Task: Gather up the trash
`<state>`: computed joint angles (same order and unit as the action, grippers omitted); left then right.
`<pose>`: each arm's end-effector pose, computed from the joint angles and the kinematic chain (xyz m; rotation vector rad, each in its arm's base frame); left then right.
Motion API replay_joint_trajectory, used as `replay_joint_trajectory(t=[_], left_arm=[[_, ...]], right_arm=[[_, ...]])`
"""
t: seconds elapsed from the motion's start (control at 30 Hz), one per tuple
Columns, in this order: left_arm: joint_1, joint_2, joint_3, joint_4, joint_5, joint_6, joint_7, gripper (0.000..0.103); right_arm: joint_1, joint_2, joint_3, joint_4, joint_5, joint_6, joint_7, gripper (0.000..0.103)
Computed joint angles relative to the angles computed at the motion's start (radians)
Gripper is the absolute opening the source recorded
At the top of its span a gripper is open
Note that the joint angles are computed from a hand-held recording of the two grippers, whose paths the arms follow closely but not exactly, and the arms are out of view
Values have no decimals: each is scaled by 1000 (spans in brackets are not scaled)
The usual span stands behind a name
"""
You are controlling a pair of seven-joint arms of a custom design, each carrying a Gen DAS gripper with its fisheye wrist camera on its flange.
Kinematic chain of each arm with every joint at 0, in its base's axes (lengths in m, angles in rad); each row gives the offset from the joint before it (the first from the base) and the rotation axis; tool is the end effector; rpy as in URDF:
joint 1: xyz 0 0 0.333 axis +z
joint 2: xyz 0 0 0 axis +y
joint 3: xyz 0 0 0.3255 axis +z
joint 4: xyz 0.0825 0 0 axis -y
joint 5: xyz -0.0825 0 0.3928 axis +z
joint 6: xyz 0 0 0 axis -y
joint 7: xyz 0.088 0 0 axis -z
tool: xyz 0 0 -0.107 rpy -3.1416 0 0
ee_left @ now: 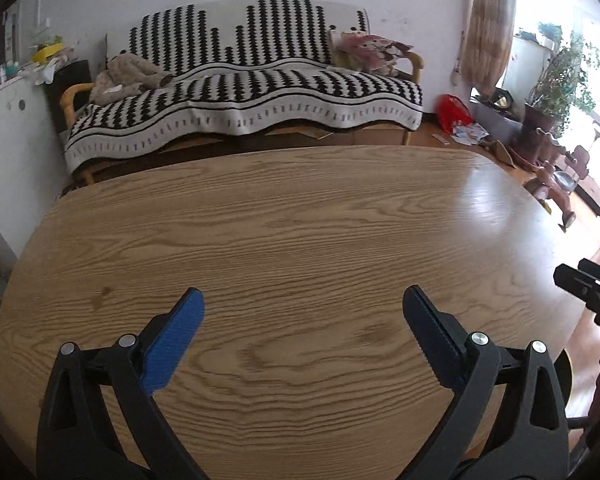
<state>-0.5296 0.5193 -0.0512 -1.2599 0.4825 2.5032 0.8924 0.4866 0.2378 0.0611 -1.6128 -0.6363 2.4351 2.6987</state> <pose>0.6487 -0.4167 0.5519 -1.6217 1.9191 -0.8512 0.5919 0.3540 0.5608 -1.5483 1.9303 -0.6462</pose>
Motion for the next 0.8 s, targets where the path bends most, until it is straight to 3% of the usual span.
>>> replay_joint_trajectory(t=[0.3, 0.8], left_arm=[[43, -74, 3, -119, 12, 49, -14, 96], [52, -73, -5, -115, 23, 51, -23, 96]], right_arm=[[36, 82, -12, 103, 0, -34, -5, 96], [52, 110, -26, 130, 17, -29, -24, 96]])
